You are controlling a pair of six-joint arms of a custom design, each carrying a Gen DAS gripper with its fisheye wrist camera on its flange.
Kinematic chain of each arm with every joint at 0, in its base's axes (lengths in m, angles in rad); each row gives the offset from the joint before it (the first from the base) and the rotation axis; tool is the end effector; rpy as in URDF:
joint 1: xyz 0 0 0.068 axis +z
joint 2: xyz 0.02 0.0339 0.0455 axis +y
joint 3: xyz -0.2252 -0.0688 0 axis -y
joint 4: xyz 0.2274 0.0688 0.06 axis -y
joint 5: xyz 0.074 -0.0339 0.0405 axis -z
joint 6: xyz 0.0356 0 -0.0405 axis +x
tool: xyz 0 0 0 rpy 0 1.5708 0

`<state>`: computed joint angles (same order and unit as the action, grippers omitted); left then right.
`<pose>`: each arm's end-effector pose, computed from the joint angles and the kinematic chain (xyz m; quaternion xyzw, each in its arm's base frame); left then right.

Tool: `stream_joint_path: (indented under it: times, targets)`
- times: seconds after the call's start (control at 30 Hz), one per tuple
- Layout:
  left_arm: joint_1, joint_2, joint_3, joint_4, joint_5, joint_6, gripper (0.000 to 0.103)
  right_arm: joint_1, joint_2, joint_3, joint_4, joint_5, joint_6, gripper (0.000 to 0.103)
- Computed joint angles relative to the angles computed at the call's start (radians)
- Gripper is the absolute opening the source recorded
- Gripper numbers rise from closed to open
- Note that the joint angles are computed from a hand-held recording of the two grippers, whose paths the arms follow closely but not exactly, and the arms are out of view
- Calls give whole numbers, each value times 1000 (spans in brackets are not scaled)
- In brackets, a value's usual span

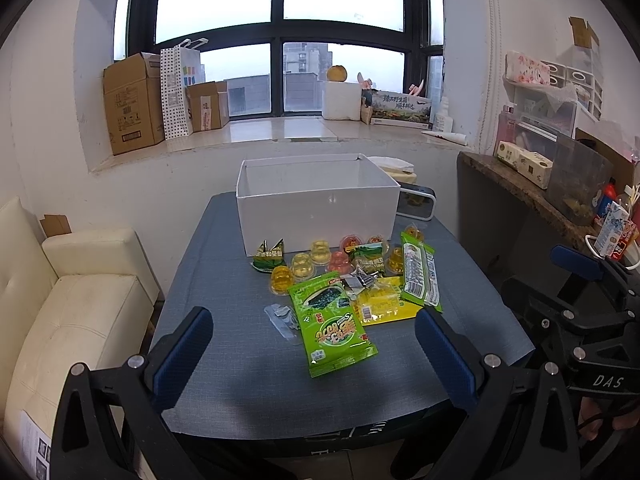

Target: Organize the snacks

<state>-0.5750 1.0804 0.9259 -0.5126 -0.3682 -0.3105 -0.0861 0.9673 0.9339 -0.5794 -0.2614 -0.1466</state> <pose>0.2017 -0.1155 0.2701 0.0374 0.8873 -0.0351 0.4584 0.2102 -0.0089 0.2890 -0.0867 0.8777 0.0618 0.4673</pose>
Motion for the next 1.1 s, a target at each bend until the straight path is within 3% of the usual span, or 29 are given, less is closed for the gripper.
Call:
stream_joint_path:
  times: [0.63,0.9,1.1]
  targets:
    - [7,22,27,-17,18,1,103,-21,2,0,12,-7,10,103]
    - [79,241,81,57,113,19,103,-107,35,7,20,-62,25,103]
    - [145,549,226,92,183,26,103,-151,88,3,42,-86,21,103]
